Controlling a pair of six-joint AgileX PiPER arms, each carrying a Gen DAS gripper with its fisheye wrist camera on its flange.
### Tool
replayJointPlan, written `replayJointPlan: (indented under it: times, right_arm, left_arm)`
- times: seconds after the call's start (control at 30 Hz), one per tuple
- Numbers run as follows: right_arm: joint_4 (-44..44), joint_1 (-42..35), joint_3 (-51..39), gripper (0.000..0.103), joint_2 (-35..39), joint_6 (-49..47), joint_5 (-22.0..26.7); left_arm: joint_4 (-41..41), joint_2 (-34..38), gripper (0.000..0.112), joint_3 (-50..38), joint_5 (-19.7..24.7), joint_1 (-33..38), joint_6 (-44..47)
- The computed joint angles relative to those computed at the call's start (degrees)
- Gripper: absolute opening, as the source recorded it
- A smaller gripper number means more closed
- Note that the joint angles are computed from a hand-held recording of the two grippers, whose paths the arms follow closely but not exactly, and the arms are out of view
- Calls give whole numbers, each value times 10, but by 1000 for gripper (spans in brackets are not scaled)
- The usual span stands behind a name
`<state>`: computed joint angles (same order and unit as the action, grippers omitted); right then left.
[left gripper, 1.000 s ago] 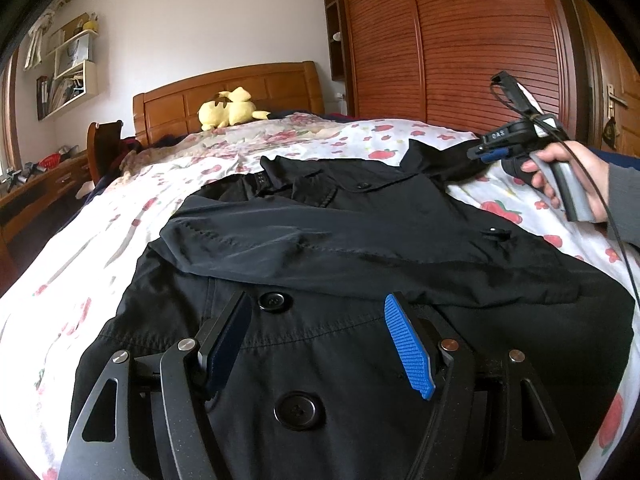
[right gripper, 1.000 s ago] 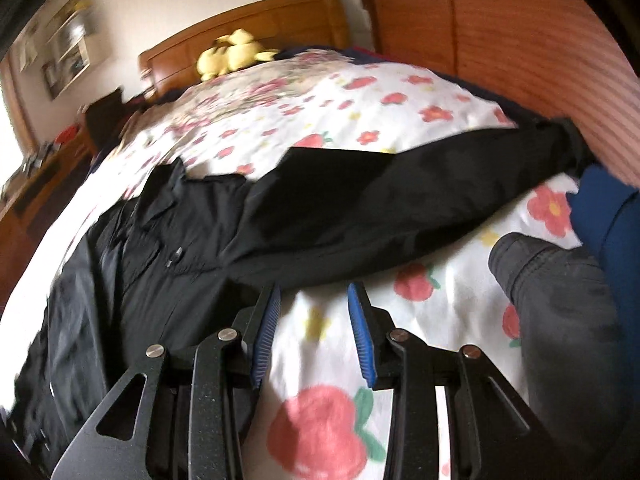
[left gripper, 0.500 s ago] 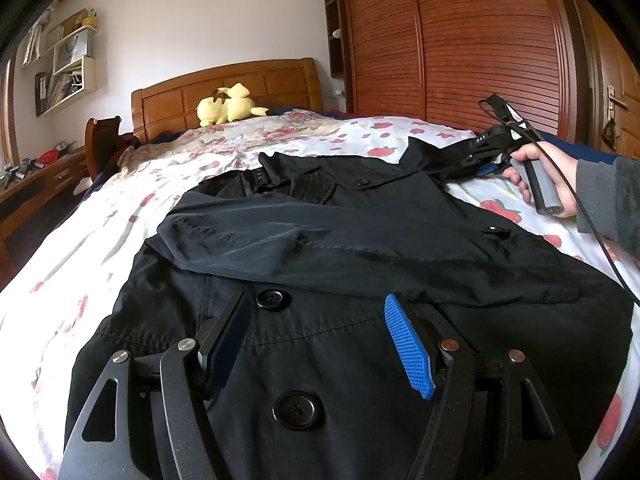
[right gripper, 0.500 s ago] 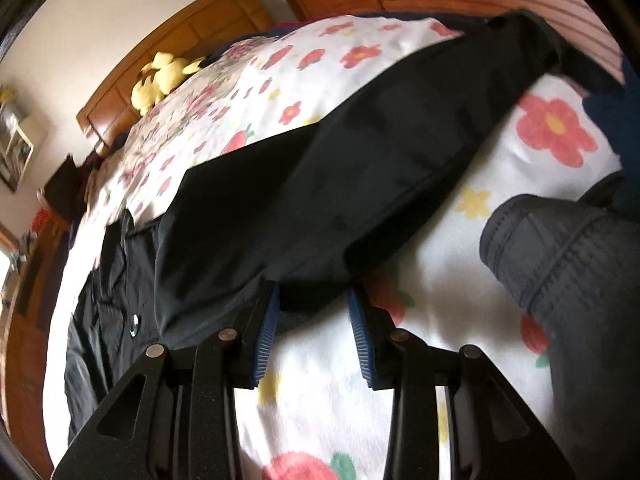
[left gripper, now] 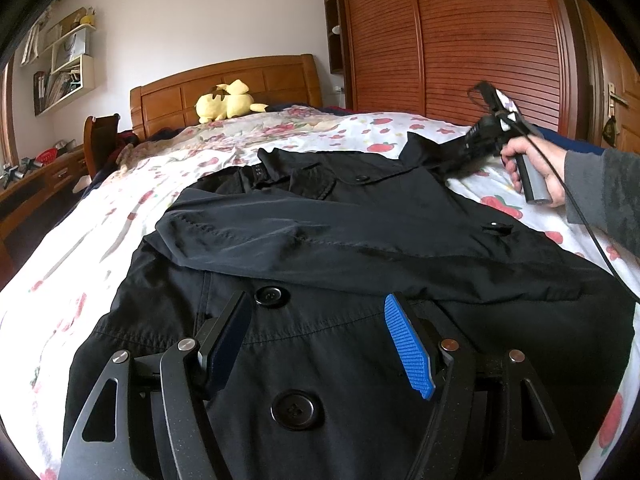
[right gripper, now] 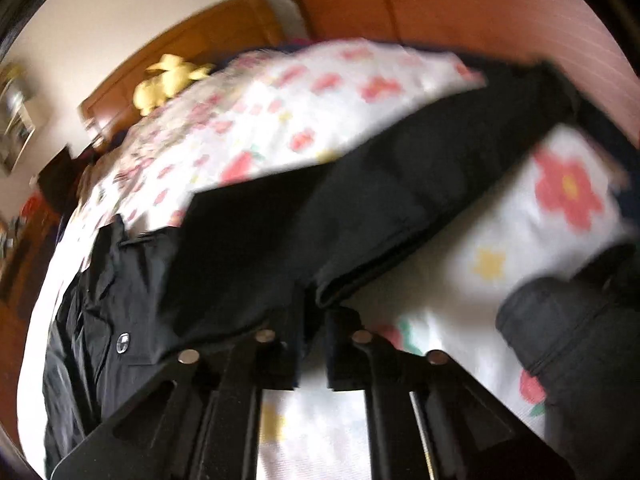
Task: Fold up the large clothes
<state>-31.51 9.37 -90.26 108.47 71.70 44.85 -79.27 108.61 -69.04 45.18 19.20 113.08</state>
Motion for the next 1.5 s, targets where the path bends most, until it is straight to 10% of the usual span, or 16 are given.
replayJointPlan:
  times: [0.57, 0.93, 1.5]
  right_arm:
    - [91, 231, -324, 15, 134, -373, 179]
    - [19, 239, -173, 35, 36, -297, 176]
    - [-38, 57, -131, 36, 75, -238, 225]
  left_arm:
    - [2, 1, 71, -2, -2, 0, 0]
    - [27, 8, 71, -26, 42, 18, -35]
    - [7, -9, 71, -4, 55, 44, 3]
